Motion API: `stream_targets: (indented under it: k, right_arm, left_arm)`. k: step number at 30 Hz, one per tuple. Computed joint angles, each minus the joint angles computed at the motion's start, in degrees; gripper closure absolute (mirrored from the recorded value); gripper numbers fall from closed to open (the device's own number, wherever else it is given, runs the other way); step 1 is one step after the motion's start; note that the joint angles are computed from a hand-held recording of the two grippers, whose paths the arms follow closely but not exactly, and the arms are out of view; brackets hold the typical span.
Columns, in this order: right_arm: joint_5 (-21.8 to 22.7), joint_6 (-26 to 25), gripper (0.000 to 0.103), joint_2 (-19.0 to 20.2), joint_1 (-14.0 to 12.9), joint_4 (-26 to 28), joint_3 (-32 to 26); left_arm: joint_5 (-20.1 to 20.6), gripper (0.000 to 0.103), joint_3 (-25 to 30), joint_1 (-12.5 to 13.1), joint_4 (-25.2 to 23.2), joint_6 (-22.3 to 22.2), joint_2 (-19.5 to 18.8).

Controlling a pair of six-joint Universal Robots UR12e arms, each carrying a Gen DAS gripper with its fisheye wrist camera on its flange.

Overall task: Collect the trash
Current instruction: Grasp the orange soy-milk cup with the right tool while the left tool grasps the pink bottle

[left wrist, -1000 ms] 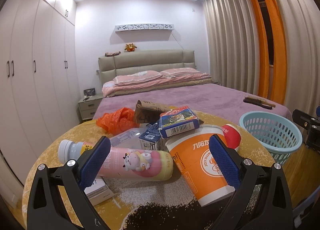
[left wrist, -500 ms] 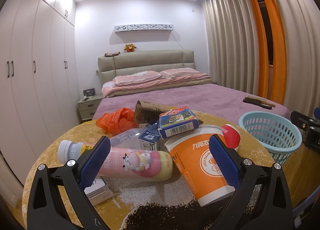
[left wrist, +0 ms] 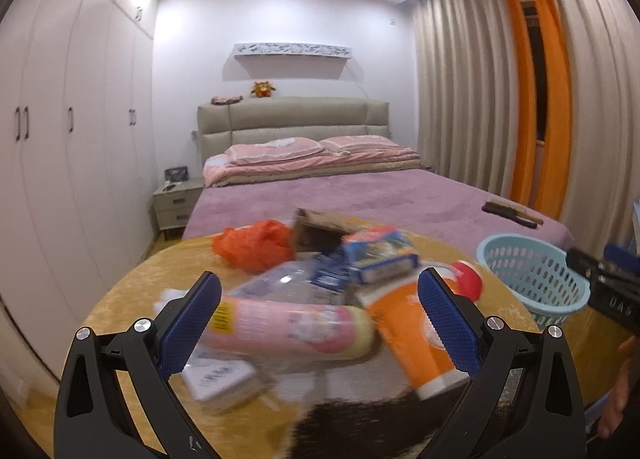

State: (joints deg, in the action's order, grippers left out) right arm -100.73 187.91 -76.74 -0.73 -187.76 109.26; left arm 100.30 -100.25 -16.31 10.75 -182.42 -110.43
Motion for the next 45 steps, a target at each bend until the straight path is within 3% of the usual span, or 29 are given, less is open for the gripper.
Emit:
stream_targets:
  k: [5,10,16,18,20,24,27,32,36,39,43,45]
  right_arm:
    - [4.3,0.2,0.038,0.0,0.3,2.0,-0.8]
    - [8.8,0.0,0.038,0.5,1.0,4.3,-2.1]
    - [15.0,-1.1,0.038,1.8,1.7,9.8,-4.5]
    - [16.9,-1.2,0.033,2.2,1.9,11.8,-5.2]
    - [19.0,-0.8,0.03,2.6,1.9,14.0,-5.9]
    - [22.3,-0.1,0.029,3.3,1.8,18.0,-7.1]
    - [25.7,0.7,0.027,3.8,1.2,20.7,-7.7]
    - [28.6,2.0,0.027,4.4,0.3,24.1,-8.3]
    - [30.9,2.8,0.027,4.6,-0.3,25.6,-8.5]
    - [30.7,2.6,0.027,4.5,-0.4,25.9,-8.5]
    - [30.8,2.6,0.028,4.5,-0.4,26.7,-8.7]
    - [30.6,2.4,0.031,4.5,-0.4,27.2,-8.9]
  left_arm:
    - [-1.6,0.007,1.2,2.9,-7.0,-0.1,1.7]
    - [-6.4,0.007,3.7,6.1,-13.8,-1.0,1.4]
    - [-14.2,0.008,5.9,8.8,-20.8,-0.7,0.1]
    - [-18.5,0.009,6.2,9.6,-23.3,-0.2,-0.1]
    - [-22.0,0.011,6.4,10.1,-25.7,0.3,-0.1]
    - [-24.7,0.013,5.7,10.1,-27.6,2.5,0.4]
    - [-29.7,0.013,4.8,10.7,-30.1,3.4,1.5]
    - [-33.8,0.013,2.4,10.7,-32.4,6.2,3.3]
    - [-39.5,0.013,1.1,10.7,-37.0,8.0,4.2]
    - [-37.4,0.013,0.7,9.4,-37.4,9.5,4.1]
    - [-29.0,0.013,1.6,7.0,-34.4,8.6,2.7]
    - [-26.7,0.013,2.9,6.3,-34.0,9.5,1.8]
